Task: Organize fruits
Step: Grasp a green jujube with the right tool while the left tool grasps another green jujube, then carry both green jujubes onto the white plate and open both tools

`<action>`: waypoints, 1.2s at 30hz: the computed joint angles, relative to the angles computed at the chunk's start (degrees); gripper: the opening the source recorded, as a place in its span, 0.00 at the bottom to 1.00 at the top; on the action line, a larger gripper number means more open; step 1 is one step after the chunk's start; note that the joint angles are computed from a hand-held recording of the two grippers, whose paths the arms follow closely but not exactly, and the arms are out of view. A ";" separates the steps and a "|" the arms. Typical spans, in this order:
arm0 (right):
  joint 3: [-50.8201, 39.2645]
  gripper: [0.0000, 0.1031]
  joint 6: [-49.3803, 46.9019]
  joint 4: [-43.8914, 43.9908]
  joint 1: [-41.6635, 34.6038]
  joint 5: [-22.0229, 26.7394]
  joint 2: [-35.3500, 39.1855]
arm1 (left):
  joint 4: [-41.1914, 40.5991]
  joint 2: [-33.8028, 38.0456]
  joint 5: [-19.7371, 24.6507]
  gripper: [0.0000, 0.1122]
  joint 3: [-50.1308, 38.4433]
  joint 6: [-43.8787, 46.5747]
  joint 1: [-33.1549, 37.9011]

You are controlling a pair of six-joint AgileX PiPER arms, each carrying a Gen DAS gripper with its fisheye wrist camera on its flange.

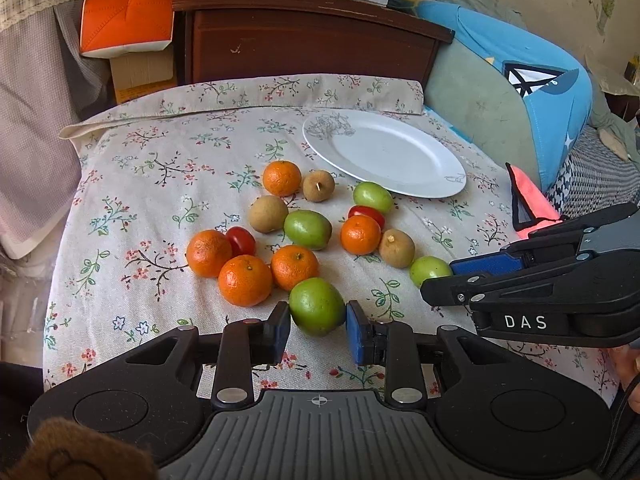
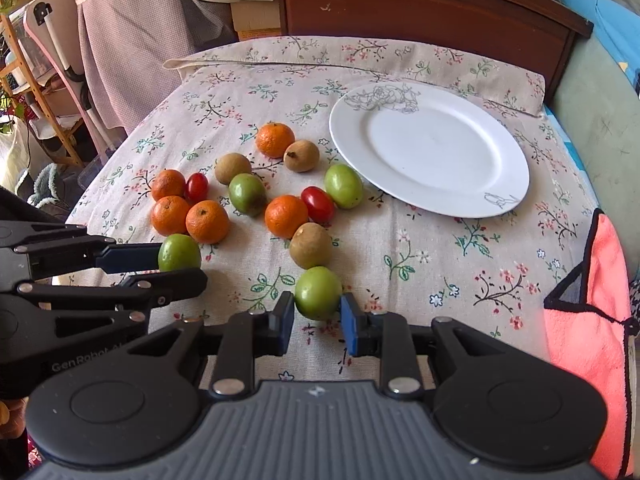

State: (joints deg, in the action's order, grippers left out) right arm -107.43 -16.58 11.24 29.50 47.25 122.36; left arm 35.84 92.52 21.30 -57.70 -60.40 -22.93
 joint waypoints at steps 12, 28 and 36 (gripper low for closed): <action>-0.48 0.19 -0.23 1.86 -1.32 -1.22 -0.86 | 0.33 -1.76 -1.50 0.24 -1.24 1.28 1.26; -1.82 0.15 -0.83 6.38 -3.34 1.58 0.08 | -5.03 -1.85 -1.24 0.24 -4.04 10.26 3.55; -3.86 0.18 0.31 5.16 -3.12 2.70 1.65 | -12.13 -0.15 -0.92 0.24 -7.29 20.84 5.59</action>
